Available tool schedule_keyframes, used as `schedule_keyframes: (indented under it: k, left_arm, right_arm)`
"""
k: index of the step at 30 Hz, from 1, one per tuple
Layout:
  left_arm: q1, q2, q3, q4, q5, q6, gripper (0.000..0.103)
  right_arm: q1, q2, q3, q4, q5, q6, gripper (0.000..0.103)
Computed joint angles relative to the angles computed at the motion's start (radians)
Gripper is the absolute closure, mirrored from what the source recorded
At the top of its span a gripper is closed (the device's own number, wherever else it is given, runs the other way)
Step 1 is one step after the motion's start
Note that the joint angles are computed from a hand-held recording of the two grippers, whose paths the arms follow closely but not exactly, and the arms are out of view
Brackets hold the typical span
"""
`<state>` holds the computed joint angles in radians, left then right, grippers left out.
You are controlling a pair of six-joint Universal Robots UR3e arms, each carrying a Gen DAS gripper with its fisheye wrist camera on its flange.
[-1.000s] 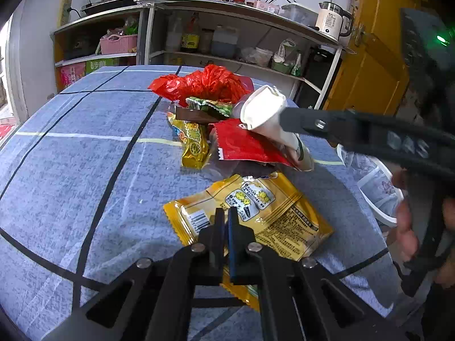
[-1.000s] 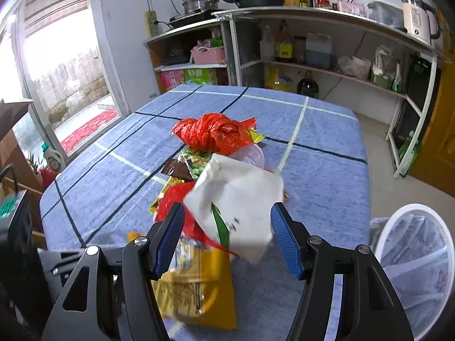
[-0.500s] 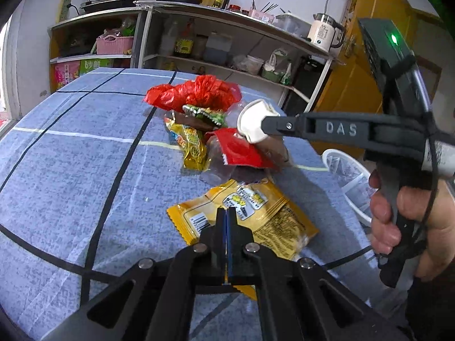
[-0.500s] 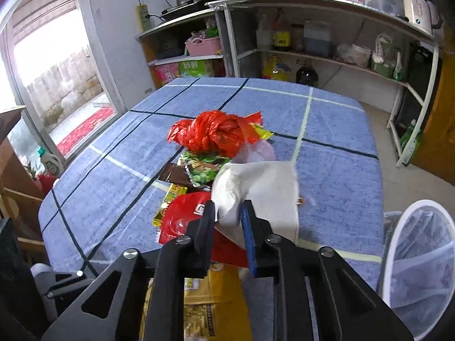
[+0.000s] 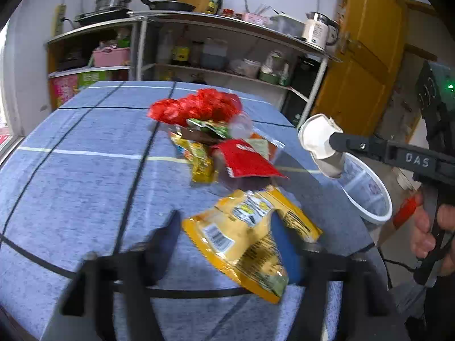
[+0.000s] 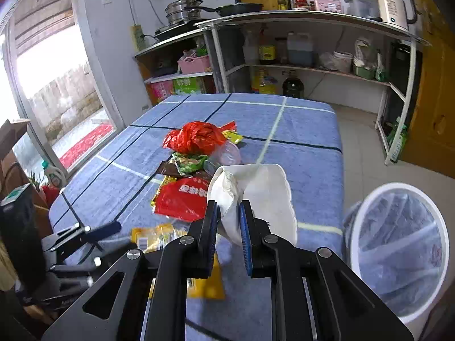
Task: Collect trash
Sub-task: 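Carry both bags over the white wastebasket and open both tools to drop them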
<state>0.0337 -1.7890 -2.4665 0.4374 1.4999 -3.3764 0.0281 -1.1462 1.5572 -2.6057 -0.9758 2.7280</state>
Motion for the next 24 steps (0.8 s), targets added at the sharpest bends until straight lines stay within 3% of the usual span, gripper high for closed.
schedule_keyframes:
  k: [7, 12, 15, 18, 20, 21, 22, 24]
  left_arm:
    - [-0.110, -0.090, 0.134, -0.122, 0.019, 0.112, 0.030]
    - [-0.211, -0.146, 0.253, -0.236, 0.157, 0.158, 0.022]
    - [-0.213, -0.141, 0.272, -0.274, 0.159, 0.160, 0.022]
    - [-0.237, -0.144, 0.285, -0.278, 0.202, 0.143, 0.041]
    - [-0.245, -0.147, 0.294, -0.283, 0.222, 0.135, 0.046]
    - [-0.252, -0.148, 0.297, -0.284, 0.235, 0.128, 0.050]
    - [-0.254, -0.146, 0.296, -0.282, 0.245, 0.122, 0.061]
    - [-0.243, -0.119, 0.266, -0.257, 0.227, 0.099, 0.068]
  right_arm:
    - [-0.073, -0.063, 0.085, 0.018, 0.035, -0.025, 0.087]
    - [-0.110, -0.089, 0.118, 0.018, 0.049, -0.033, 0.087]
    - [-0.127, -0.103, 0.139, 0.014, 0.057, -0.036, 0.087]
    - [-0.147, -0.131, 0.174, 0.008, 0.064, -0.046, 0.087]
    - [-0.159, -0.141, 0.185, 0.008, 0.070, -0.050, 0.087]
    - [-0.163, -0.143, 0.186, 0.009, 0.072, -0.051, 0.087]
    - [-0.169, -0.150, 0.194, 0.007, 0.075, -0.053, 0.087]
    - [-0.180, -0.161, 0.206, 0.000, 0.080, -0.055, 0.087]
